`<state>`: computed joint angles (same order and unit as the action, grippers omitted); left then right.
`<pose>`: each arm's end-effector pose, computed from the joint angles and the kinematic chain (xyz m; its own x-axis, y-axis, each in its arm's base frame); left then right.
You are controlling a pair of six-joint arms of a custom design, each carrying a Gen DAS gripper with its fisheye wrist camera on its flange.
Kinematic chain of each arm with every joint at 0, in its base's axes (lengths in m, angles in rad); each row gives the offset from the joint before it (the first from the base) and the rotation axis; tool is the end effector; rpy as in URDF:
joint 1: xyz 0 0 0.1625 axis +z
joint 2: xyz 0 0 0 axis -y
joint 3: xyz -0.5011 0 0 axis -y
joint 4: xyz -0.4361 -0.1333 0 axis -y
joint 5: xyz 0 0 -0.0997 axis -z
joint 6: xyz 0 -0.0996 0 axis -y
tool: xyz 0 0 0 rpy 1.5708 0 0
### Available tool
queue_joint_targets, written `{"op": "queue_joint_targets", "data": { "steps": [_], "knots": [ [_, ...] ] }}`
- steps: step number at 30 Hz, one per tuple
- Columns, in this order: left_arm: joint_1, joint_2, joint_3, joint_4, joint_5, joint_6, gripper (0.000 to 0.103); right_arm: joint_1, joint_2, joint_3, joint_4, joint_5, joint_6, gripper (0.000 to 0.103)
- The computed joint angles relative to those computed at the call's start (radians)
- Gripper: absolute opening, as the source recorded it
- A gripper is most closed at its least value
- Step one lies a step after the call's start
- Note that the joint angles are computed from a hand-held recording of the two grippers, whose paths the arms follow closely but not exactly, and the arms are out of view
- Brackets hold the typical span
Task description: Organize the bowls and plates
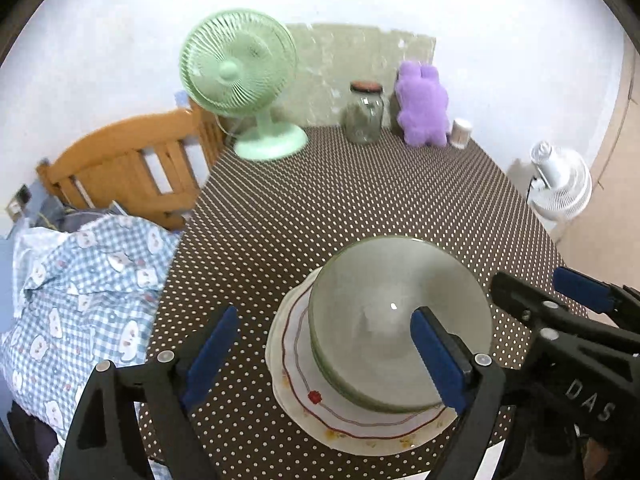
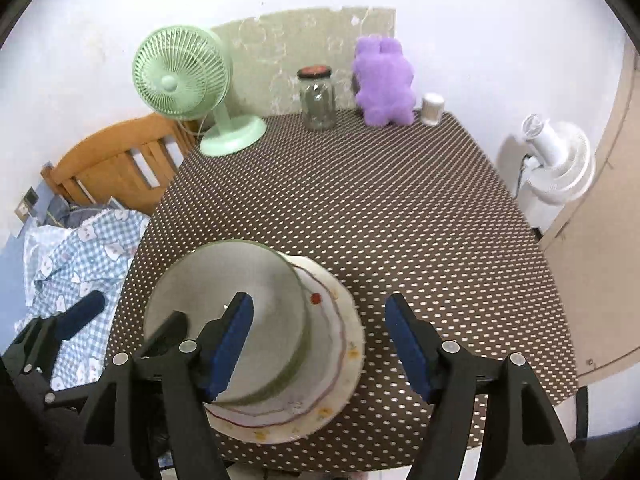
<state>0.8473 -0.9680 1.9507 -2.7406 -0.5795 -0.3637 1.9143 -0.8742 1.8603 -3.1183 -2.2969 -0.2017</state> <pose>-0.2574 -0.6187 0.1774 -0.7113 -0.0322 -0.7022 0.4253 0.7757 -0.4663 0.2944 -0.6235 0.1732 -0.7493 -0.0803 0.6573 -0.4442 0.7971 -0.4090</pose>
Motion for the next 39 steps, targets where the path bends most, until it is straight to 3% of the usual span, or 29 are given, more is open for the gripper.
{"op": "queue_joint_targets", "data": {
  "steps": [3,8,15,21,25,30,39],
  "knots": [
    [-0.028,-0.001,0.037,-0.062,0.048,0.002,0.09,0.006,-0.027,0.05,-0.079,-0.004,-0.027,0.072],
    [-0.068,-0.006,0.104,-0.144,0.087,-0.01,0.092,0.007,-0.063,0.137,-0.243,-0.02,-0.09,0.082],
    [-0.12,-0.003,0.186,-0.288,0.129,-0.015,0.101,-0.007,-0.097,0.239,-0.408,-0.036,-0.165,0.083],
    [-0.154,0.014,0.24,-0.413,0.135,0.03,0.102,-0.02,-0.104,0.317,-0.559,-0.011,-0.221,0.083],
    [-0.178,0.032,0.27,-0.457,0.183,0.035,0.102,-0.026,-0.106,0.355,-0.603,0.0,-0.234,0.083],
    [-0.193,0.026,0.295,-0.457,0.173,0.015,0.102,-0.017,-0.086,0.387,-0.715,-0.011,-0.288,0.083],
    [-0.207,0.024,0.315,-0.452,0.179,-0.02,0.102,-0.031,-0.099,0.41,-0.715,0.012,-0.262,0.084]
  ]
}}
